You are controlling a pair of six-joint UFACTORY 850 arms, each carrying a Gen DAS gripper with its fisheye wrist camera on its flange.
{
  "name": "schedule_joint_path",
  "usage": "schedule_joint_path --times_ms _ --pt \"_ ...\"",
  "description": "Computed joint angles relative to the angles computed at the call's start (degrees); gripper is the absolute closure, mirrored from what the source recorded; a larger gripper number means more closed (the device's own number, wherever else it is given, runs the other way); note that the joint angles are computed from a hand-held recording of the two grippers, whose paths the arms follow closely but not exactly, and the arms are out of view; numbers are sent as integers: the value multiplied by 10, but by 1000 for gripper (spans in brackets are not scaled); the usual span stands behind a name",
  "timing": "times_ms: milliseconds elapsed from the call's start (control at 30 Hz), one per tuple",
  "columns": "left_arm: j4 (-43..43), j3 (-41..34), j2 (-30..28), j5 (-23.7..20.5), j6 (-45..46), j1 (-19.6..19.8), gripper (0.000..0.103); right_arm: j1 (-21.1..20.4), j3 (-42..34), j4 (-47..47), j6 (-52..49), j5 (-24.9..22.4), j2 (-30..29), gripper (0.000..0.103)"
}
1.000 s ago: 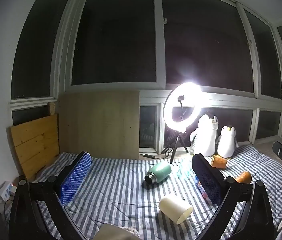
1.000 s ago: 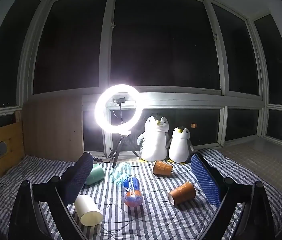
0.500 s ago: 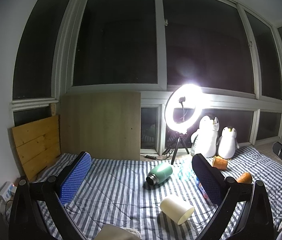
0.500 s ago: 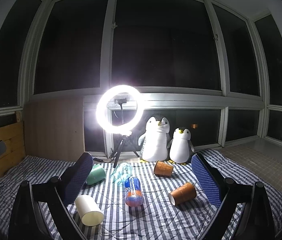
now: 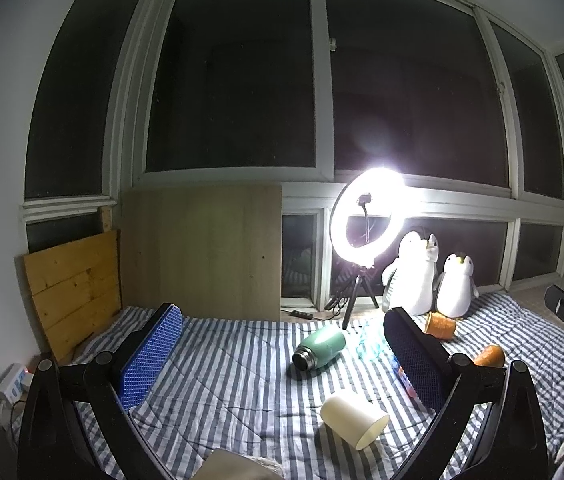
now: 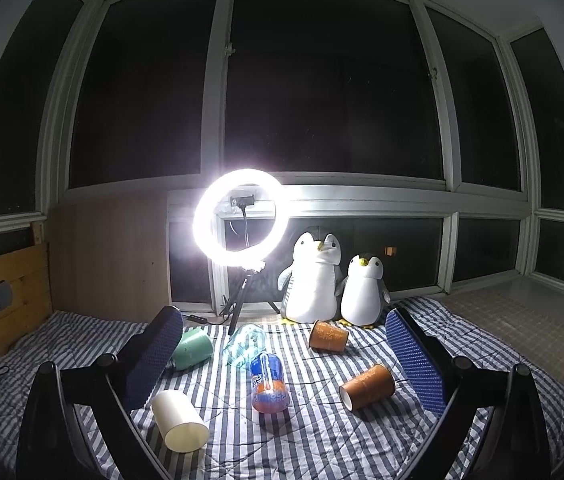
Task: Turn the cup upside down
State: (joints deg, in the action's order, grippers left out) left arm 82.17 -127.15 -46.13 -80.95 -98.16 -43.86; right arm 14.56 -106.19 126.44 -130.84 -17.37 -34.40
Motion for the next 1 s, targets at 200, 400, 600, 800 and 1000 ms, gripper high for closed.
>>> schedule_joint_path --times_ms 200,400,600,800,1000 --pt "0 -3 -3 2 2 1 1 0 -1 14 -13 -1 -2 1" --pt "1 -9 -6 5 7 1 1 -1 10 46 -46 -8 0 1" --pt "-1 -16 -9 5 11 2 1 -3 7 31 -29 -9 -3 1" --pt "-4 -24 -14 9 18 3 1 -1 1 7 -8 -3 -7 1" --pt "-6 -27 -16 10 21 4 1 0 -8 -27 22 3 -12 1"
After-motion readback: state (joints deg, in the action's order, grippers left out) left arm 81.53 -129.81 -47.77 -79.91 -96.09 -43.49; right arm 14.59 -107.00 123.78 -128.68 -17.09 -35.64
